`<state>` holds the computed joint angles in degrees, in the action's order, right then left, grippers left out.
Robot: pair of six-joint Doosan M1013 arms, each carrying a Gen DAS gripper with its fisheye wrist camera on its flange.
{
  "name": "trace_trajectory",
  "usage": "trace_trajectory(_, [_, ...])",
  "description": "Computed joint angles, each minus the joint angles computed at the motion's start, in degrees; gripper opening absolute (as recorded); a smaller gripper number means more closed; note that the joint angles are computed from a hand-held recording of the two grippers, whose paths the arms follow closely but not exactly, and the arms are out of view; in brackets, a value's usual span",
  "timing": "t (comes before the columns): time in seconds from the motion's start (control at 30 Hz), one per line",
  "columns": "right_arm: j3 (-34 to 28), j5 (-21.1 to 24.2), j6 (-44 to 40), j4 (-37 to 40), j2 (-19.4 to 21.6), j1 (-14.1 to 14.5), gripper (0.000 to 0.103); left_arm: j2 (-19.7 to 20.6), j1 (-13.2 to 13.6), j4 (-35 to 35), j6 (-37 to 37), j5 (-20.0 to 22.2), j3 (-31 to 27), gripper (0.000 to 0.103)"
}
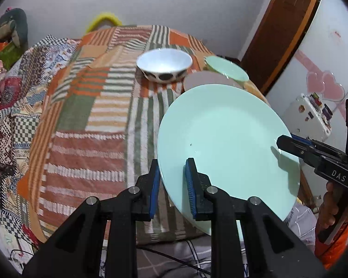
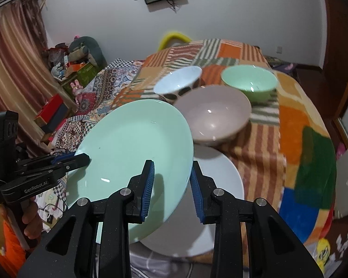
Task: Organize plates and bowls
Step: 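Carry the mint-green plate over the white plate stack with both grippers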
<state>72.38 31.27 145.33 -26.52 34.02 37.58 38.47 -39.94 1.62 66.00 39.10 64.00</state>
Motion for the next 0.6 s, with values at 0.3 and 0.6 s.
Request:
trace_trajectory(0.3, [3.6,-0.7,3.0,1.3,-1.2,-0.2,0.028,2.9,-0.8,-1.9,1.9,5.8,-3.6,0.021])
trace_trajectory(0.6, [6.3,-1.7,3.8,4.4,-1.8,-0.8,0.029,5.7,-1.3,-2.7,3.2,11.0,-7.2,0.021])
